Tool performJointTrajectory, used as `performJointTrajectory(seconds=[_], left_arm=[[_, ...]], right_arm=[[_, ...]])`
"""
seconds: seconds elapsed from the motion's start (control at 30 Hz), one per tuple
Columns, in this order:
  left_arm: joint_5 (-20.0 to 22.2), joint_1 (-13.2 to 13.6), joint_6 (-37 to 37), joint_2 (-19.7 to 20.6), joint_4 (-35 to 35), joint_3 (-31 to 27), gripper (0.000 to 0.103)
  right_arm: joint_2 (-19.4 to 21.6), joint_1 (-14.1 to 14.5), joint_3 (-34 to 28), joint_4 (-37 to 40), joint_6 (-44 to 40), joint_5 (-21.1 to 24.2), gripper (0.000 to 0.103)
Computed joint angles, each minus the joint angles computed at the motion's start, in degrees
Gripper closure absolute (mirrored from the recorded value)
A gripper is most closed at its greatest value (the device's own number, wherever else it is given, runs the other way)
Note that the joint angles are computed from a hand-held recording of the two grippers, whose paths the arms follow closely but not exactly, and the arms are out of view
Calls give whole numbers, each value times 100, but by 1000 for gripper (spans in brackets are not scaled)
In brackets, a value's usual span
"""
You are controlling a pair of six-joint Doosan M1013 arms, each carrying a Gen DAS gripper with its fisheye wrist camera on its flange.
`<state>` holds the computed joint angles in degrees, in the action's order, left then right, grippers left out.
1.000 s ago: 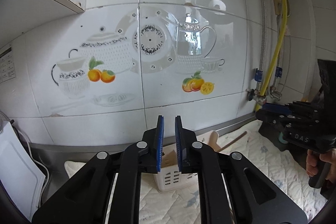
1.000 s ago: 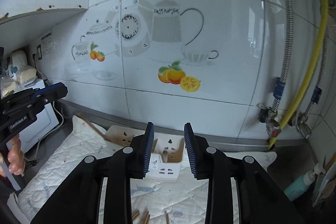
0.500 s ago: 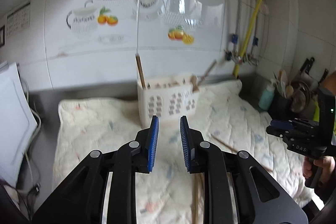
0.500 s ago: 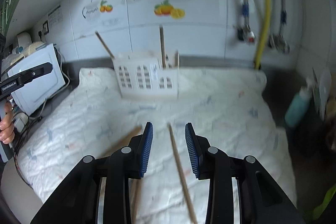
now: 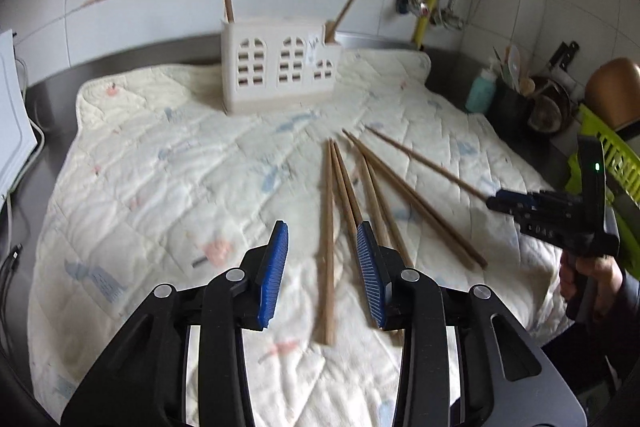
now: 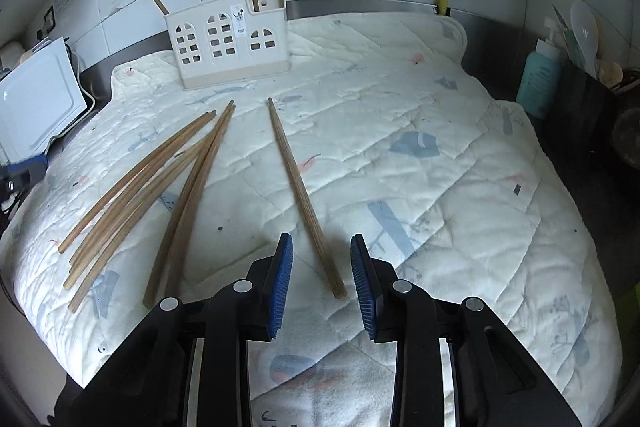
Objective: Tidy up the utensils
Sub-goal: 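Close the left tool on a chopstick while the right tool grasps another chopstick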
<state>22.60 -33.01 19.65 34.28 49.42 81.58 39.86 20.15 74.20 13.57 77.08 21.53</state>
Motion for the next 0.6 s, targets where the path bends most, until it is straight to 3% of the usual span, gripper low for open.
performJointTrajectory(seconds=[0.13, 0.27, 0.6], left_arm=[[55, -7, 718, 99, -635, -51, 67], [125, -18, 1191, 183, -990, -103, 67], [169, 46, 1821, 325, -1757, -198, 87]], right_arm=[[30, -13, -26, 17, 11, 69, 84], [33, -10, -18, -8, 28, 57, 85], [27, 7, 5, -102, 51, -2, 90]])
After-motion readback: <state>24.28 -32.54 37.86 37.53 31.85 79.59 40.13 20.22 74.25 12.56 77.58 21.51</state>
